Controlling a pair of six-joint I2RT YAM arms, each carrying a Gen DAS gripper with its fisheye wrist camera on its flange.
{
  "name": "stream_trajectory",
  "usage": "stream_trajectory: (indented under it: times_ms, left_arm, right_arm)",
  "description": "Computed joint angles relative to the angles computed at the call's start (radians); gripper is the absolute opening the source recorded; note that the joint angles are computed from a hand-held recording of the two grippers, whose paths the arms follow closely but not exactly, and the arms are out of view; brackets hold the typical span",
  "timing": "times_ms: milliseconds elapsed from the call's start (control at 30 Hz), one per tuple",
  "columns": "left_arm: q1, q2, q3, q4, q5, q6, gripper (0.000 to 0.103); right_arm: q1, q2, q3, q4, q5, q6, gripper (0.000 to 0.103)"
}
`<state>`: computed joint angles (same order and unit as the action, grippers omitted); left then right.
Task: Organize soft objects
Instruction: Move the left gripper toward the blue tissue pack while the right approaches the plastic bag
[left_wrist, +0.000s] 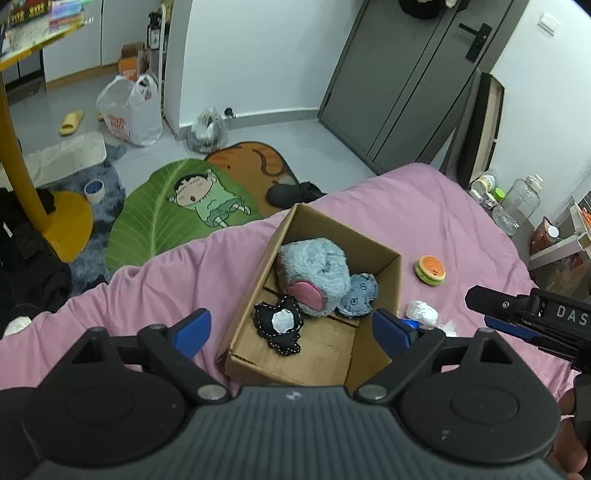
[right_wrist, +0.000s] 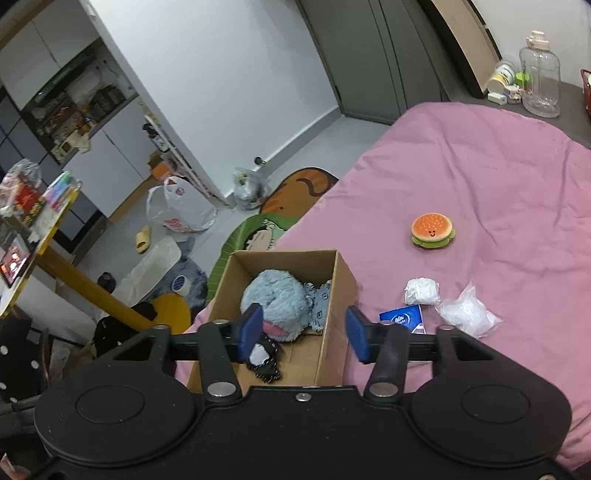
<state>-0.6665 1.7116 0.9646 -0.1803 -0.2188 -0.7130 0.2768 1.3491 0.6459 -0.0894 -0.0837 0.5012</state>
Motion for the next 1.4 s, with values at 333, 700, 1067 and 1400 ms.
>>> stream_trajectory:
  times_ms: [333,700,1067,1400]
  left_arm:
    - [-0.144,-0.100,-0.039,-0.035,-0.156,-0.056,0.103]
    - [-0.269,-0.153,-0.041,-0.081,-0.279,-0.123,0.103]
    - [-0.337,-0.164,0.036,-0.216,-0.346,-0.160,0.103]
    - [-0.366,-0.143,0.092,-0.256,-0.341,-0.157,0.103]
  right_arm:
    - [-0.034,-0.260,-0.099,-0.085,-0.030,-0.078,0.099]
    - [-0.099,-0.462,-0.167,-0.215,-0.065,-0.147,0.103]
    - [-0.148,-0.608,-0.173,-0.339,-0.091,-0.201,0.103]
    - [-0.267,-0.663,-0.175,-0.395,-0.136,-0.260,0.103]
